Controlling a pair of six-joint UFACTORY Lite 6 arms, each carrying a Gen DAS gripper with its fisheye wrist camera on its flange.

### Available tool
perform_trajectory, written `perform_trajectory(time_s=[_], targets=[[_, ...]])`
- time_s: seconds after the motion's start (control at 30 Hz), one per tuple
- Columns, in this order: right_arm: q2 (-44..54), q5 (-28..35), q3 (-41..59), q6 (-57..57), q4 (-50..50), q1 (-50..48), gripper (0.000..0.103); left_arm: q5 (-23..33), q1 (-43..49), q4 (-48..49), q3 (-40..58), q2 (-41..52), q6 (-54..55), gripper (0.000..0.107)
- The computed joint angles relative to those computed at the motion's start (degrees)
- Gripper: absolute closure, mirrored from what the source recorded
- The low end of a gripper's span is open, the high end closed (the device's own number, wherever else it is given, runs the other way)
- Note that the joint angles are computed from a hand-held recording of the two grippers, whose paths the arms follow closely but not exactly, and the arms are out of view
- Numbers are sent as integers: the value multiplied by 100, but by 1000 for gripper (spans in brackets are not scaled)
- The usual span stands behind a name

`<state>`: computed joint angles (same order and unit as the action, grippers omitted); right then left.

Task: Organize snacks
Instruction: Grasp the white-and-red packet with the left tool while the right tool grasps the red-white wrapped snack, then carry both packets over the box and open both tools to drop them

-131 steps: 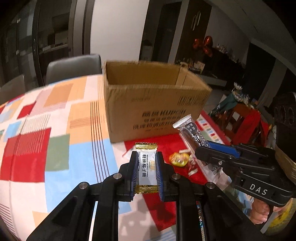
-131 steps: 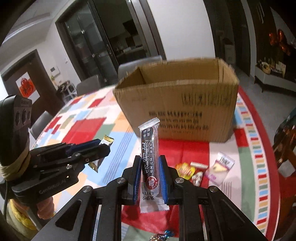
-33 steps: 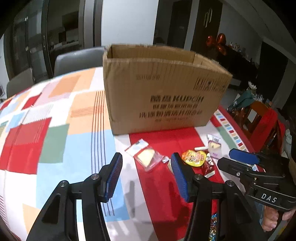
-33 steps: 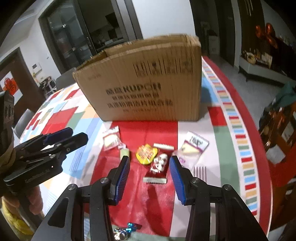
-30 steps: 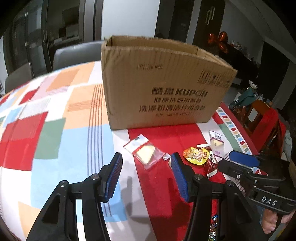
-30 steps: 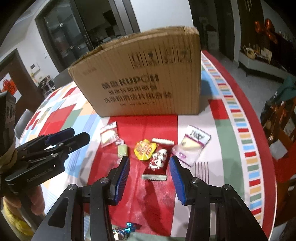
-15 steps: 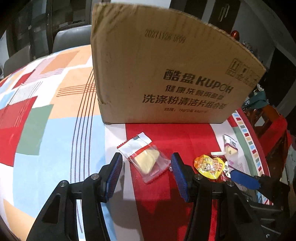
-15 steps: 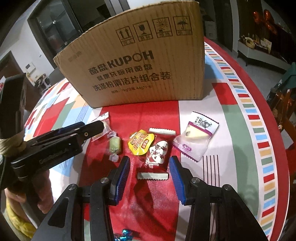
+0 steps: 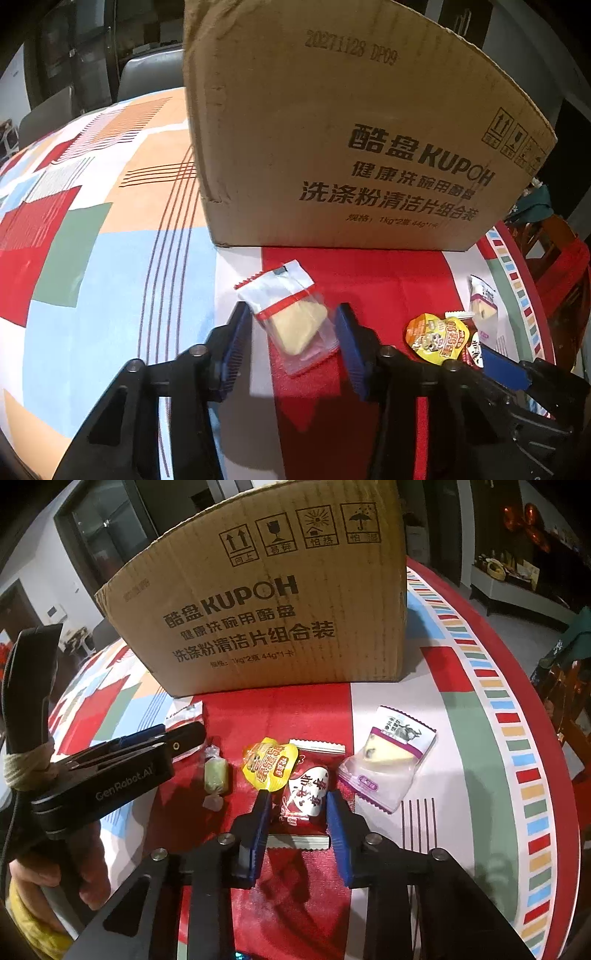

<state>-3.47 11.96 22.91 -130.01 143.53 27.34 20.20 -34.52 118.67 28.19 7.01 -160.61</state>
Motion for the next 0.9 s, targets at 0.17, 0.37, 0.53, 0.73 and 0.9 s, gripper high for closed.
perform_trajectory(time_s=[0.17,0.37,0.53,0.73,0.9], targets=[[-115,-20,-80,-286,347,51,75,-97,18,365,-123,-150,-307,74],[-418,-44,-225,-82,143,19,75,10,-251,-465,-343,-668,436,94],[-779,-156,-321,314,-241,-32,75,23,-436,-707,-538,-991,628,100],[-1420,-450,-517,10,141,140,75,164,-776,-981,-847,-1485,647,102],[-1846,-600,-540,1077,-885,214,75,231,-971,-1594,-1129,-2149,1172,102]])
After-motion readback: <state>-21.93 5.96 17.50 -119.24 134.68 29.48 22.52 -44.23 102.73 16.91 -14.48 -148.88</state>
